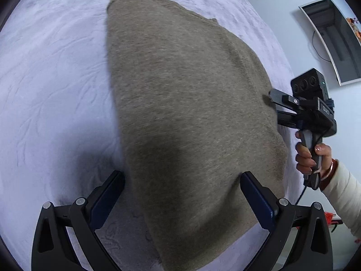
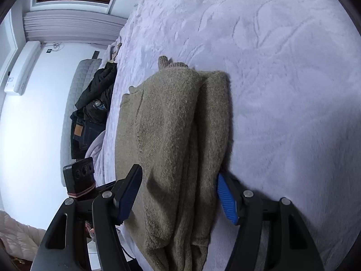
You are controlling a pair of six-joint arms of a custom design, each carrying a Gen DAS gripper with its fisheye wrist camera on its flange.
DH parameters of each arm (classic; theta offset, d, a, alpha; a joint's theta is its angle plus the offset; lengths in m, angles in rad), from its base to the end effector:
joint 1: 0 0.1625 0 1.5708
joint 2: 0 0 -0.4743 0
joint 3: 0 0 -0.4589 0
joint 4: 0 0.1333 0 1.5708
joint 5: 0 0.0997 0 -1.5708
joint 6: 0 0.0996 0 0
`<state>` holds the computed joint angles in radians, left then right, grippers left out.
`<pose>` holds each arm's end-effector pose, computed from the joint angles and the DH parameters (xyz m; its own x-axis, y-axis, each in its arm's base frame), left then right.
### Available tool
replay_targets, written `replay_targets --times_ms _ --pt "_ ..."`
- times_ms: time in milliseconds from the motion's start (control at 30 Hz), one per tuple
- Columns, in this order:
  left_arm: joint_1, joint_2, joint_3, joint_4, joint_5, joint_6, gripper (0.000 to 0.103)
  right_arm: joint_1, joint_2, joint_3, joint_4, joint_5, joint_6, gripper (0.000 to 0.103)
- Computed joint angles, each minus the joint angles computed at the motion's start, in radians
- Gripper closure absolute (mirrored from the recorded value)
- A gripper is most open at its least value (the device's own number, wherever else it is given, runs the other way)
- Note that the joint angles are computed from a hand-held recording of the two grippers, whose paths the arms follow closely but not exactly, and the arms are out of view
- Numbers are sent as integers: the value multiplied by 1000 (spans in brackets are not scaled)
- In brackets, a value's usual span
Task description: Fold small clothes
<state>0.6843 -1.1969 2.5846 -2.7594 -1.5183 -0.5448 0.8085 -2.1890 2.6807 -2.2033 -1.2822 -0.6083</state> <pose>-0.1719 -0.3190 0.0356 -0.9266 0.3463 -0.1465 0.3266 0.9344 0.1425 -0.0500 -0.2865 0.2518 -0.9823 0.1103 -0.1510 0.1491 0.9495 -0.2762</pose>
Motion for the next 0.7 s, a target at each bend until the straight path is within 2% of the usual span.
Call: replay_targets --times_ms 67,200,233,267,300,367,467,600,700 --pt "0 35 -12 -24 -43 28 0 6 58 -20 -11 31 -7 33" --pt "-54 88 -24 -1 13 31 0 20 182 -48 -83 78 38 35" --pt "-67 88 -20 -8 24 18 1 35 209 -49 -119 63 77 46" --pt "-80 82 -14 -16 37 5 11 62 234 -48 -165 23 126 54" --pt "-95 72 -7 -19 55 -9 16 74 248 -52 -178 9 146 62" --pt "-104 36 11 -28 57 -21 34 60 231 -43 -165 46 146 68" --pt "-118 -19 29 -31 57 -32 51 35 173 -26 -124 117 141 69" --pt "-127 -93 51 -24 29 -57 53 41 102 -7 -62 192 152 69" --pt "-166 -166 76 6 20 -84 53 70 43 7 -27 212 173 69"
